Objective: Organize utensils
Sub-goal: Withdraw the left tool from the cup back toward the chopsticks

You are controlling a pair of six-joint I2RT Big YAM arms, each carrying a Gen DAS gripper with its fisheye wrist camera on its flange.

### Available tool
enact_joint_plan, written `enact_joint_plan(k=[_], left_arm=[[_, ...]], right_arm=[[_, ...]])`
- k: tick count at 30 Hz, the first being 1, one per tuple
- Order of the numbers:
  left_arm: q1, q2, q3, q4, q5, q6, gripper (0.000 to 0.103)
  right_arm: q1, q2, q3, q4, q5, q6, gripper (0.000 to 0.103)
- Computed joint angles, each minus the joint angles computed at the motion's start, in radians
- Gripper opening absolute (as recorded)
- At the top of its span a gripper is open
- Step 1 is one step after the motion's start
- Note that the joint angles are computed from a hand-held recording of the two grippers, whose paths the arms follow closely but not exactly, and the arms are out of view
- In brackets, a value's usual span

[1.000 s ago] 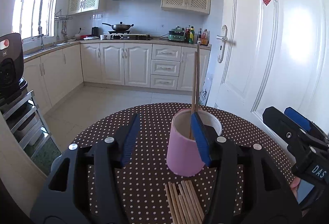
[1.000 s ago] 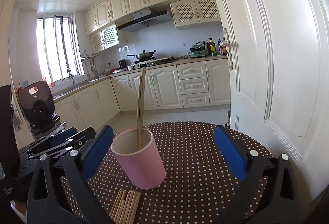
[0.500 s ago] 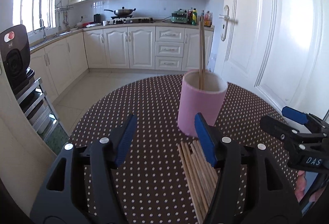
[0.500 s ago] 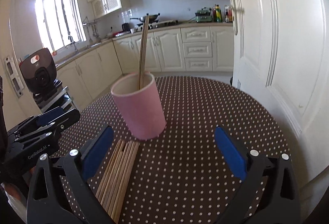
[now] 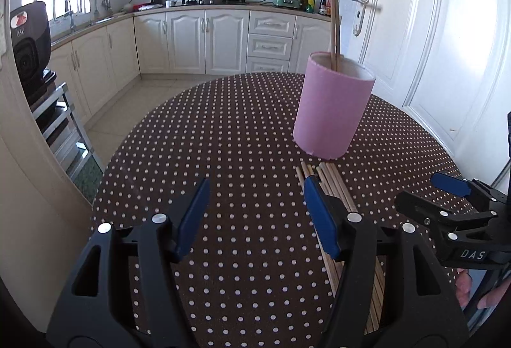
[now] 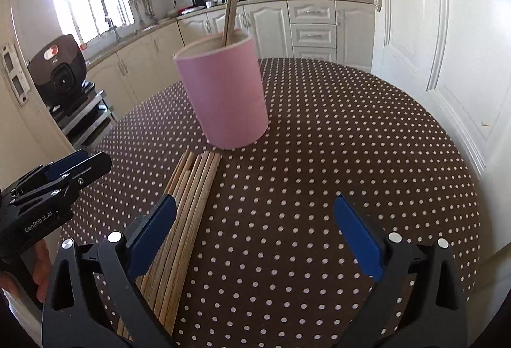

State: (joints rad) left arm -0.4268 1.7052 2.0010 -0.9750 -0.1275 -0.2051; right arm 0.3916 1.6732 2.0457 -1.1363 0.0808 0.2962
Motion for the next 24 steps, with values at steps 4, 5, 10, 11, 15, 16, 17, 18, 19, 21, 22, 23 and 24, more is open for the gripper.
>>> enact_joint_plan(k=[4, 5, 10, 11, 15, 16, 17, 18, 19, 21, 22, 23, 24], left_arm=[[0.007, -0.021, -0.046, 0.005, 0.019, -0.023, 0.062], [0.007, -0.027, -0.059, 0.007, 0.024, -0.027, 0.062], [0.011, -0.046, -0.097, 0.006, 0.050, -0.044, 0.062], [0.012, -0.050, -0.106, 0.007, 0.053, -0.047, 0.063], [0.011, -0.068, -0.134, 0.015, 0.059, -0.043, 0.063], [0.012, -0.074, -0.144, 0.020, 0.065, -0.046, 0.064], [0.013, -0.076, -0.147, 0.021, 0.070, -0.048, 0.065], [0.015, -0.078, -0.152, 0.021, 0.074, -0.053, 0.065], [0.015, -0.078, -0.152, 0.021, 0.075, -0.055, 0.065], [0.015, -0.079, -0.157, 0.025, 0.078, -0.058, 0.065], [0.015, -0.080, -0.159, 0.025, 0.080, -0.058, 0.065], [0.016, -0.079, -0.158, 0.023, 0.080, -0.058, 0.065], [0.016, -0.077, -0.155, 0.021, 0.080, -0.058, 0.065]], right_arm=[[0.020, 0.019, 0.018, -0.038, 0.026, -0.011, 0.095], [0.024, 0.023, 0.024, -0.046, 0.033, -0.012, 0.095], [0.042, 0.039, 0.037, -0.063, 0.063, -0.033, 0.095], [0.046, 0.042, 0.040, -0.068, 0.075, -0.037, 0.095], [0.051, 0.056, 0.055, -0.090, 0.088, -0.043, 0.095], [0.054, 0.058, 0.056, -0.089, 0.097, -0.046, 0.095], [0.057, 0.063, 0.063, -0.098, 0.113, -0.048, 0.094], [0.059, 0.070, 0.073, -0.104, 0.118, -0.048, 0.088], [0.058, 0.073, 0.080, -0.109, 0.118, -0.049, 0.084], [0.060, 0.087, 0.100, -0.127, 0.121, -0.048, 0.073], [0.060, 0.094, 0.109, -0.138, 0.124, -0.046, 0.071], [0.060, 0.100, 0.118, -0.149, 0.127, -0.044, 0.068], [0.060, 0.102, 0.121, -0.150, 0.125, -0.042, 0.066]])
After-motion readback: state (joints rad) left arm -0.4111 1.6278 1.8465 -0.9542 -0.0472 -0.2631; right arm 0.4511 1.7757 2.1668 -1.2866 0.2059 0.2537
